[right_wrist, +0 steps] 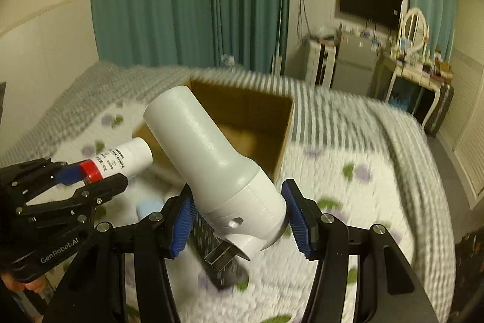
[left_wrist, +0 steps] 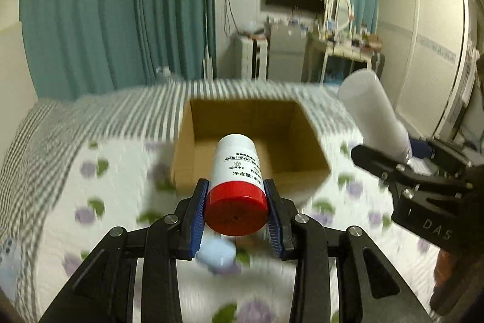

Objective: Organize rigid objects
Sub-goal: 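Carry both held items over the box and open both tools to drop them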

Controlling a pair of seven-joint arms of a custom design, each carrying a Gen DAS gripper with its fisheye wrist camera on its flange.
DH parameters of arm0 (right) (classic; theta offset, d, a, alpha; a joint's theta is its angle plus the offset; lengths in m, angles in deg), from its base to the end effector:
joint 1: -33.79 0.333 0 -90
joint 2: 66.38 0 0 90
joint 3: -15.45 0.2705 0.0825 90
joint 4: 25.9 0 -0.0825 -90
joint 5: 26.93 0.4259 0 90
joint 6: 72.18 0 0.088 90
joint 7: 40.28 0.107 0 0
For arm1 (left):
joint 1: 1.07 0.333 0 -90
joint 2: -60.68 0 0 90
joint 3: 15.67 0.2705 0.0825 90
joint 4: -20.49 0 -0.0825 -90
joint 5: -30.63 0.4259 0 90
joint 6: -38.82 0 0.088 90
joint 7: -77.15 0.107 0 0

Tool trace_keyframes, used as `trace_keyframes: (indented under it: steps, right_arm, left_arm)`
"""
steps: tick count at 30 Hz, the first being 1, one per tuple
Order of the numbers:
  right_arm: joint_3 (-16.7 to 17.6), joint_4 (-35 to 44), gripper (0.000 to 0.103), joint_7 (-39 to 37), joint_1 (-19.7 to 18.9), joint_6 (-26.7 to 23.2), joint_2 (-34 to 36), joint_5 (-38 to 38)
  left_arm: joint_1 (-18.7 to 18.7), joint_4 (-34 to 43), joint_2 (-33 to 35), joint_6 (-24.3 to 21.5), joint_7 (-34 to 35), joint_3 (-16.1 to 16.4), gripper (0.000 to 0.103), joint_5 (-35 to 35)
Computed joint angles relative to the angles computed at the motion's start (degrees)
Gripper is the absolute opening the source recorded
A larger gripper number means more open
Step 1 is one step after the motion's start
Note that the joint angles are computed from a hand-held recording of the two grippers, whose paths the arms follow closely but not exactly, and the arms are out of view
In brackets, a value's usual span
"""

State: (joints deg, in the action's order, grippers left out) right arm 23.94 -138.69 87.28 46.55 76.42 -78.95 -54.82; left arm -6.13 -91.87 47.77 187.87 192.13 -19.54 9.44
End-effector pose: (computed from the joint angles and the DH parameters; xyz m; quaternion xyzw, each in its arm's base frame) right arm 0.5480 0.2302 0.6113 -0.6423 0.6217 -0.3116 0.3221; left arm 0.5855 -0.0879 0.6226 -0.5094 0.7410 -0.3641 0.2428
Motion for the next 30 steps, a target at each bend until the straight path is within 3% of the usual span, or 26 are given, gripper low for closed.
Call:
trace_keyframes:
  steps: [4, 8, 13, 18, 21, 23, 25, 28, 30]
  right_arm:
    - [-2.08, 8.87, 0.055, -5.19, 0.53, -0.23, 6.38, 5.24]
    - [-3.78, 21.1, 0.055, -10.86, 1.35, -4.59, 16.19, 4.93]
    - [-6.68, 34.49, 0.055, -16.52, 2.15, -8.43, 29.08, 10.73]
    - [-8.09, 42.81, 0.055, -18.96, 2.2, -11.3, 38.09, 16.66]
    - [-7.53, 40.3, 0.056, -21.87, 1.37, -7.46, 37.74, 20.35]
    - [-8.53, 38.99, 0.058, -20.87, 2.08, -6.01, 36.81, 19.97]
    - [-9.65, 38.18, 0.069, -19.07, 2.79, -6.8, 35.32, 18.48]
    - [-10.41, 33.33, 0.084, -16.97, 3.12, -5.61, 30.08, 15.81]
    - [-10.75, 30.25, 0.087, -14.72, 3.65, -6.52, 25.92, 12.54]
  left_arm:
    - [0.49, 11.14, 8.8, -0.21, -1.2, -1.18, 0.036, 1.78]
    - [1.34, 21.47, 18.26, 0.09, -4.31, -3.08, 0.036, 6.94]
    - [1.51, 32.22, 29.7, -2.92, -9.19, -4.3, 0.036, 12.79]
    - [1.93, 33.01, 32.91, -3.18, -9.29, -5.42, 0.036, 15.3]
    - [2.23, 32.41, 32.62, -4.02, -8.19, -6.13, 0.039, 14.7]
    - [1.77, 30.04, 30.78, -1.29, -9.55, -5.54, 0.047, 16.01]
    - [1.62, 28.15, 28.58, -0.68, -10.85, -5.01, 0.06, 17.37]
    - [2.11, 25.1, 24.42, -1.56, -11.39, -4.9, 0.06, 17.3]
    - [2.47, 21.57, 20.39, -1.36, -11.62, -4.66, 0.06, 17.07]
